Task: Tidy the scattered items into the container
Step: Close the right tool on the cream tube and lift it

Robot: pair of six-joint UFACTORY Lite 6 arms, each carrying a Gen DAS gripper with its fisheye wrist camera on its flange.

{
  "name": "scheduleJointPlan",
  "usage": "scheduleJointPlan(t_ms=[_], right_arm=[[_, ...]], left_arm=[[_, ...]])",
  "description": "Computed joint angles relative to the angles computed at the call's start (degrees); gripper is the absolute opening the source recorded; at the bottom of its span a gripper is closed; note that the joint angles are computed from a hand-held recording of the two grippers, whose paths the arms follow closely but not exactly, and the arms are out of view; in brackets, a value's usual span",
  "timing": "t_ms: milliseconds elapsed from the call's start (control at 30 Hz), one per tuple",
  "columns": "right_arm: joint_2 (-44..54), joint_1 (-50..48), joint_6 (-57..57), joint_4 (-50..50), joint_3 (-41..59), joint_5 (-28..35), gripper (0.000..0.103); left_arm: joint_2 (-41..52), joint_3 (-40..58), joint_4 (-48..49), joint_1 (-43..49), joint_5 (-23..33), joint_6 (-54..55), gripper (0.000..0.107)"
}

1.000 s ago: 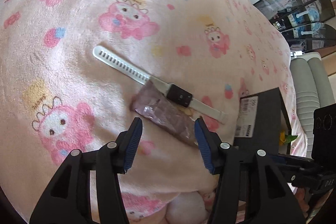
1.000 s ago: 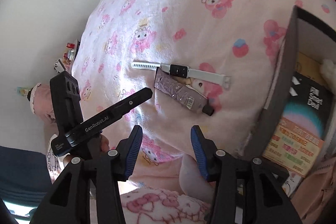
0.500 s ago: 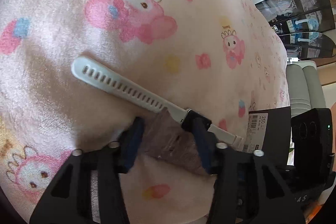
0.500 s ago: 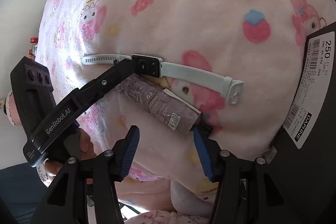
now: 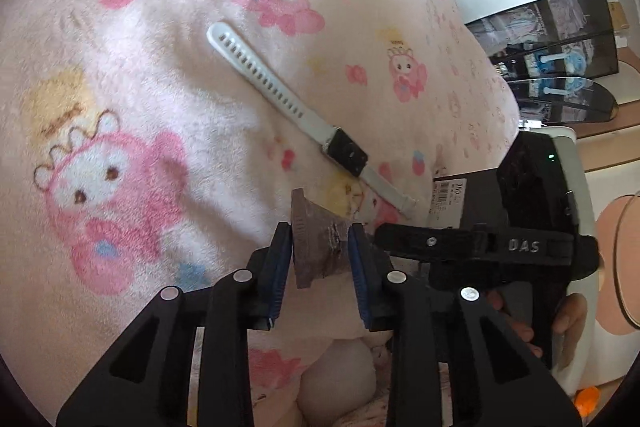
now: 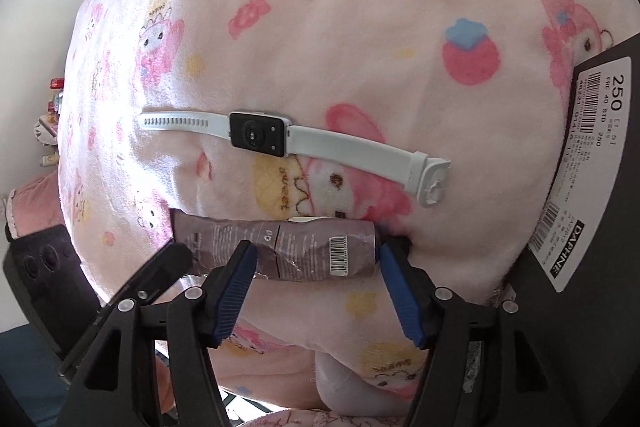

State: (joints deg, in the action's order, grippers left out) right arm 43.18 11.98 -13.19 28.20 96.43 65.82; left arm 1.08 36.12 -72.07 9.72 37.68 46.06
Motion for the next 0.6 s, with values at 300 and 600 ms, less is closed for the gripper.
scheduleJointPlan(t_ms=[300, 600], right_arm=[[-2.2, 2.3, -2.3, -1.6, 0.1, -1.0, 0.062], [2.2, 1.8, 2.5, -2.8, 3.0, -0.3, 0.064]], left_arm=[[-2.4, -4.0, -1.1, 0.2, -6.2, -2.1, 0.025], [4.5, -1.6, -5.8, -0.6, -4.6, 4.3, 0.037]])
